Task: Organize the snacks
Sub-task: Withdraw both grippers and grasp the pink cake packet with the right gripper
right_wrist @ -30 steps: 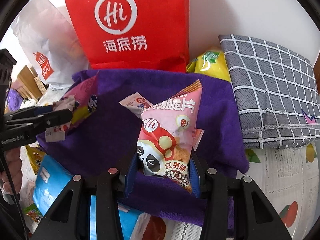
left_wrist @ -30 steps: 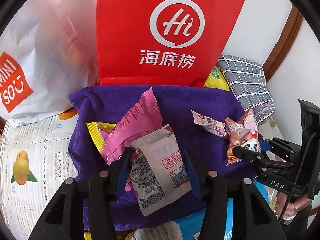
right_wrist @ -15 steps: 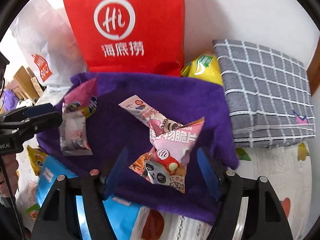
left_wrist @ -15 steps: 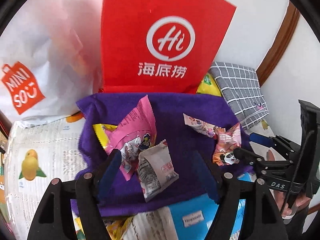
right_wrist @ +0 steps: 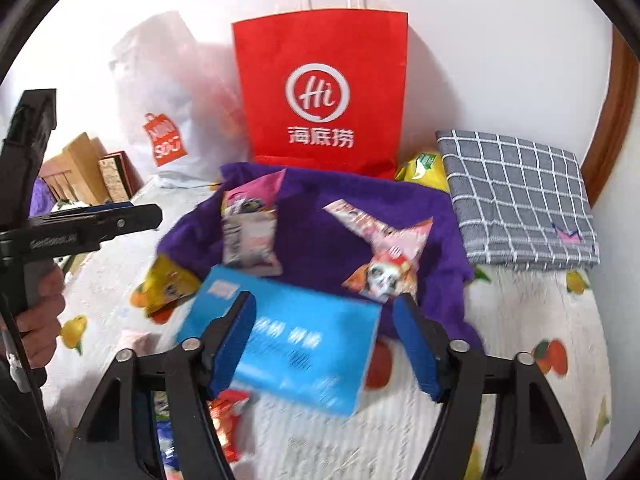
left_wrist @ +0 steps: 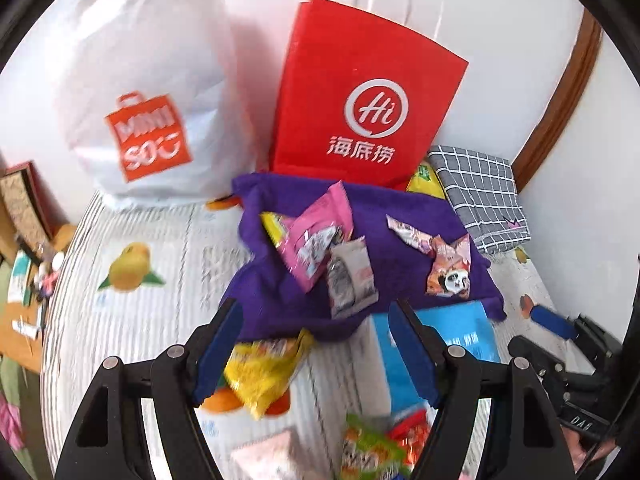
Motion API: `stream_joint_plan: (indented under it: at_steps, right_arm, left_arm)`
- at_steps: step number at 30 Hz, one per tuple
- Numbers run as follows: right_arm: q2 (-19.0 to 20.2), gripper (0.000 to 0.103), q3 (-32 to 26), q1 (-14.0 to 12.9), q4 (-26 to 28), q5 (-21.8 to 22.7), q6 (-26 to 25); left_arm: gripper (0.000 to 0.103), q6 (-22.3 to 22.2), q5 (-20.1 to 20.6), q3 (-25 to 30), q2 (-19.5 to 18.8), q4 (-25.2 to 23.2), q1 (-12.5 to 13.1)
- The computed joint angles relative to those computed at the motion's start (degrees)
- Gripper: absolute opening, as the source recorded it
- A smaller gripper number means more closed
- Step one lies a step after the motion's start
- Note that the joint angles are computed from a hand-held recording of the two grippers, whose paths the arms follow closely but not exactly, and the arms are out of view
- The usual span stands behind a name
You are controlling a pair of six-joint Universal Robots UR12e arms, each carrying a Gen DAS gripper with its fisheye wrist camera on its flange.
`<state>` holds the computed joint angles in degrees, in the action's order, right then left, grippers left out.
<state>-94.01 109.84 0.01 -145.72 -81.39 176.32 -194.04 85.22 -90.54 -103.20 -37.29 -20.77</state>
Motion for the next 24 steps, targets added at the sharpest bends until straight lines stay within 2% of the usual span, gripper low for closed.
stream_joint_plan:
  at_steps: [3, 8, 14, 17, 20, 24]
  right_arm:
    - [-1.6, 0.058, 1.8, 1.0, 0.1, -0.2, 0.7]
    - [-3.3, 0.058, 4.1, 2.7, 2.1, -1.7, 1.2]
    - [-5.7, 0.059, 7.1, 3.4, 4.8, -1.1, 0.3]
    - [-6.5, 0.067, 8.1, 3.4, 6.6, 0.4, -0.5]
    - [-7.3, 0.076, 9.5, 3.0, 7.7, 3.7, -1.6]
    - [-7.6, 0.076, 10.6, 3.3, 8.5, 5.8, -3.2]
  left_arm:
    - [0.074, 0.3, 1.1, -1.9, 1.8, -0.3, 0.0]
    - [0.074, 1.0, 1.1, -4.4, 4.1, 0.8, 0.0]
    - [0.074, 0.5, 0.4, -6.6, 5.8, 1.5, 0.0]
    - [0.074, 0.6, -0.5, -7.8, 6.5, 1.8, -0.1]
    - [0.074, 0.9, -1.2, -8.8, 7.2, 2.5, -0.2]
    - [0.074, 0.9, -2.7, -10.4, 8.1, 3.2, 0.1]
